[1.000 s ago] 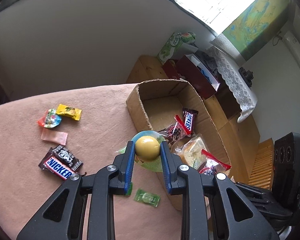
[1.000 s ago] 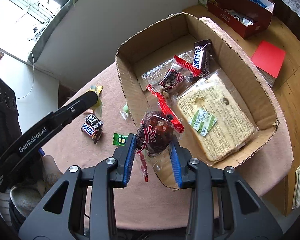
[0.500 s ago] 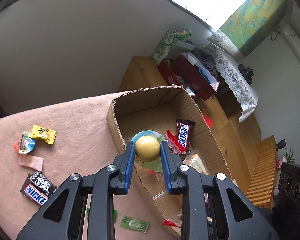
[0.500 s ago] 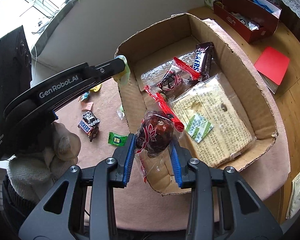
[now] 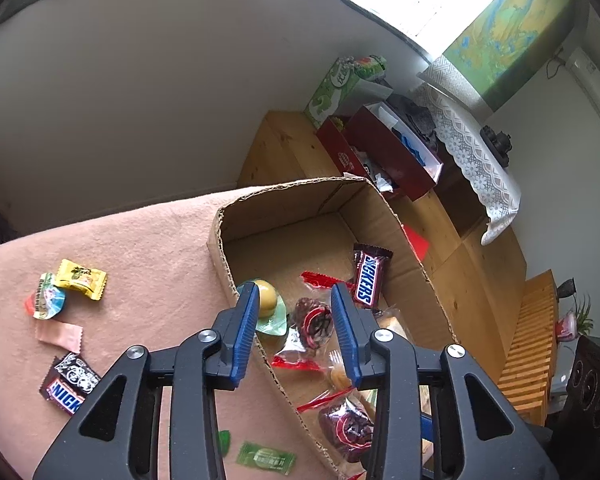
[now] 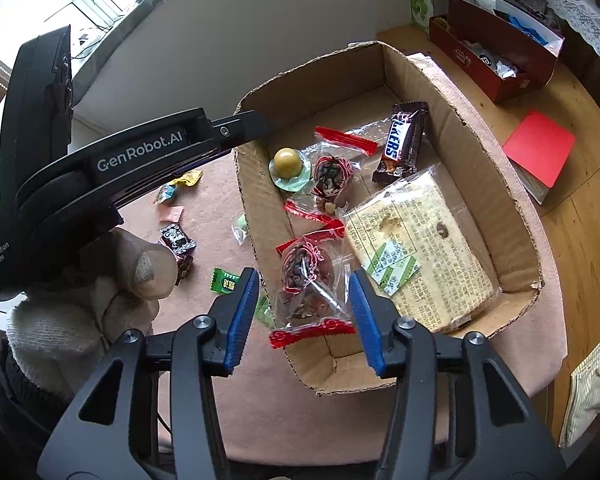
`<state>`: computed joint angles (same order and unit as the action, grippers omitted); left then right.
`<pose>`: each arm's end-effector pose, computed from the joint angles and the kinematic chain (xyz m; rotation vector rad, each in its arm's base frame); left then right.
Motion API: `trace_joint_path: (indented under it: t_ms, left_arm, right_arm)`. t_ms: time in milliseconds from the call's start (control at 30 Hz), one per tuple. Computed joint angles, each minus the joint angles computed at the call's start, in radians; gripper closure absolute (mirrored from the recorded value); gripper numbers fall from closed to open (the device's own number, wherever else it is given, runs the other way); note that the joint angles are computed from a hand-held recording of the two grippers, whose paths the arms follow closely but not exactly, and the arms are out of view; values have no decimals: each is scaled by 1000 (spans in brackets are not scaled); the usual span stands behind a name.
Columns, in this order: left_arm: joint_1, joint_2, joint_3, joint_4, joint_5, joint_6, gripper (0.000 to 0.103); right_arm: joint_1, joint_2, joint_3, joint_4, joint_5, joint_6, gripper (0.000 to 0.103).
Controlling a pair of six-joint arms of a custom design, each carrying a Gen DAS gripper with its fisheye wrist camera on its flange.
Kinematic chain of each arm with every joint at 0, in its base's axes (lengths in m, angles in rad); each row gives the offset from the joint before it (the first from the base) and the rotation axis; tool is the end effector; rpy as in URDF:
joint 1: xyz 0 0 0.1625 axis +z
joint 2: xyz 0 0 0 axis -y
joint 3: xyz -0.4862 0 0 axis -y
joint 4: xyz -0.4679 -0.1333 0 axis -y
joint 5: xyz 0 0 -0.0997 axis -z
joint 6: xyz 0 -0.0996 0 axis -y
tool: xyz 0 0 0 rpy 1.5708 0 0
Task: Organize snacks
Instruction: 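Place the ball candy in the box with the left gripper while the right drops the dates bag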
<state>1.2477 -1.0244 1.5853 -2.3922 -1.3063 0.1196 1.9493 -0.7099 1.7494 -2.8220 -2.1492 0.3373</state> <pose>-0.0934 -0.7807 0.2618 0.5827 2.8178 -0.4138 0.3396 -0.6407 0.0154 -0.0289 -2.6231 0.5342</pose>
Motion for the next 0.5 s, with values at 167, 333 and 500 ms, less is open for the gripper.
trace_joint_path:
  t_ms: [167,333,500]
  left_arm:
    - [1,-14,4,3,-3,-2,68]
    - [5,-40,10,7,-1,-5,68]
    - [14,-72,17,9,12,-13,68]
  right_arm:
    - [7,-2,0,-1,-2,1,54]
    - [16,-4,4,-19,13,-4,54]
    - [30,3,2,-40,36,-32,54]
